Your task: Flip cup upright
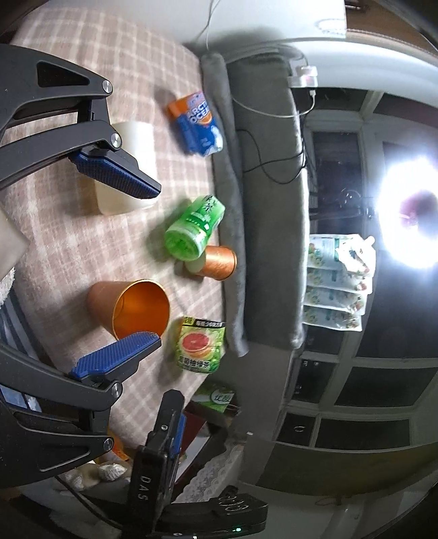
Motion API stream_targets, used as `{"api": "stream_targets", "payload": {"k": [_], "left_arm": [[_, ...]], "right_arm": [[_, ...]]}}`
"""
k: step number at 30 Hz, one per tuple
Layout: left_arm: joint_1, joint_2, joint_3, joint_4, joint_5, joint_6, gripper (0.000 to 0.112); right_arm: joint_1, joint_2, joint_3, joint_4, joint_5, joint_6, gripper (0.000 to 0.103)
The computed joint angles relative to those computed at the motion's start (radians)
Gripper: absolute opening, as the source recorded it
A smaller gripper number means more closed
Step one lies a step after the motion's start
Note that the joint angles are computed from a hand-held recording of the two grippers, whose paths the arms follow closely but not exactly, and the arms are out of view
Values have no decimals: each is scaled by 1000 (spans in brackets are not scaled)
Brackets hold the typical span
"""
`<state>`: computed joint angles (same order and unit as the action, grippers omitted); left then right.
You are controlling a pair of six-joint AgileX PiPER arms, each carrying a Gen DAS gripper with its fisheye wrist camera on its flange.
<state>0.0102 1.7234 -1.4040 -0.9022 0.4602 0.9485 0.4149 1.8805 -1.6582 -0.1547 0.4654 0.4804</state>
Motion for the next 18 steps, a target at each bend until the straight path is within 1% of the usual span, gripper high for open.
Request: {"api": "stream_targets", "payload": {"k": [6, 8, 9, 10, 11, 12, 14, 18], "left_arm": [[-1, -19, 12, -19, -30, 20, 82], [-2, -29, 22, -24, -48, 26, 82], [-2, -31, 24, -28, -50, 29, 82], [-1, -33, 24, -30, -51, 30, 82], [-2, -36, 27, -28, -58, 28, 82], [-2, -38, 27, -32, -60, 31, 82], [-1, -41, 30, -39, -70, 39, 82], [1, -46, 33, -41, -85, 34, 82]], "right_arm": [[40, -19, 23, -222, -7, 180, 79], [47, -27, 32, -274, -12, 227, 79], [49, -30, 35, -292, -14, 243, 82], [52, -34, 39, -309, -16, 259, 86], [56, -41, 52, -352, -31, 298, 95], [64, -50, 67, -410, -40, 352, 98], [83, -54, 68, -510, -29, 429, 98], [104, -58, 69, -610, -23, 511, 98]]}}
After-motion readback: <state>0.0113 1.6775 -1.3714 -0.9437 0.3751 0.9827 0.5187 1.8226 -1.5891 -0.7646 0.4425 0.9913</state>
